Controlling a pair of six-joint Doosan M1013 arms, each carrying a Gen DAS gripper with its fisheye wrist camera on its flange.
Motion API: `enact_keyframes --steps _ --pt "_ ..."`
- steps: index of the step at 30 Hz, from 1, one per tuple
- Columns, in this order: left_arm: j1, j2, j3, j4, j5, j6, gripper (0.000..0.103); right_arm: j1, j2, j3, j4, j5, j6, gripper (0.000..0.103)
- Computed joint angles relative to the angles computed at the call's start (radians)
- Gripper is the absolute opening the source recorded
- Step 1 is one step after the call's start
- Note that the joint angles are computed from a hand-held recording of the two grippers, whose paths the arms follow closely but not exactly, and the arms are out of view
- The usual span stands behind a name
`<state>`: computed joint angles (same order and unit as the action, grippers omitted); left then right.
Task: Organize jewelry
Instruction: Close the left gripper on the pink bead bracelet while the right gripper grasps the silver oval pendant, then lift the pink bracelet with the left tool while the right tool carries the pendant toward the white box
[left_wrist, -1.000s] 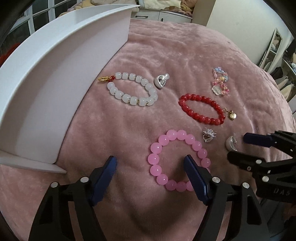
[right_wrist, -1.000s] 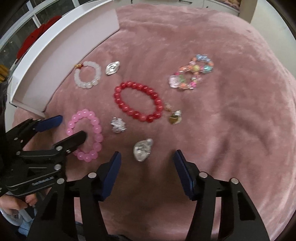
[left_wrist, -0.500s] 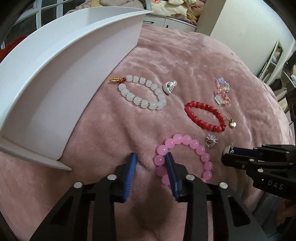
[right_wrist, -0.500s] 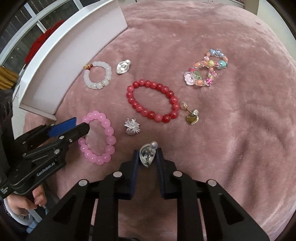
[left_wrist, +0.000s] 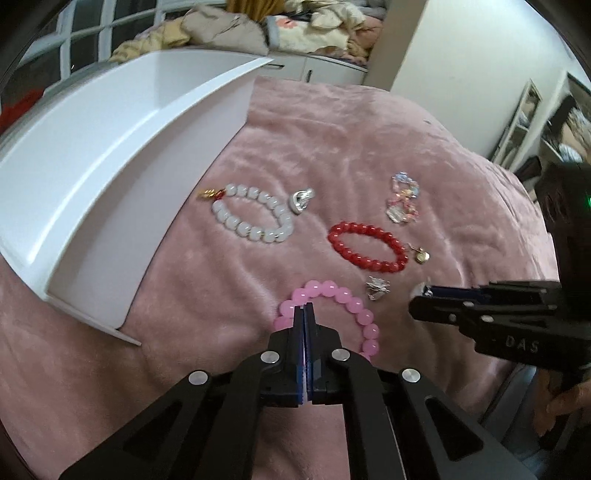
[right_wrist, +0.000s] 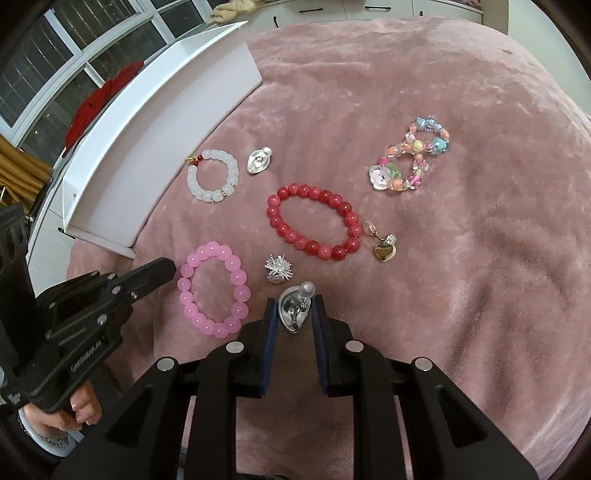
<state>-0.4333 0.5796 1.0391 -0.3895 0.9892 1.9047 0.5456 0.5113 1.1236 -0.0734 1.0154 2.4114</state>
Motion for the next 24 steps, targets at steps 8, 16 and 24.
enact_keyframes --steps 8,16,24 --pt "-0.016 0.018 -0.025 0.105 0.034 -0.072 0.024 0.003 -0.016 0.016 -0.008 -0.025 0.004 0.019" --pt "-0.023 0.045 -0.05 0.154 0.07 -0.089 0.033 0.003 -0.021 0.023 -0.003 -0.033 0.004 0.02" --pt "-0.021 0.032 -0.032 0.14 0.023 -0.088 0.025 0.002 -0.019 0.02 0.0 -0.03 0.002 0.021"
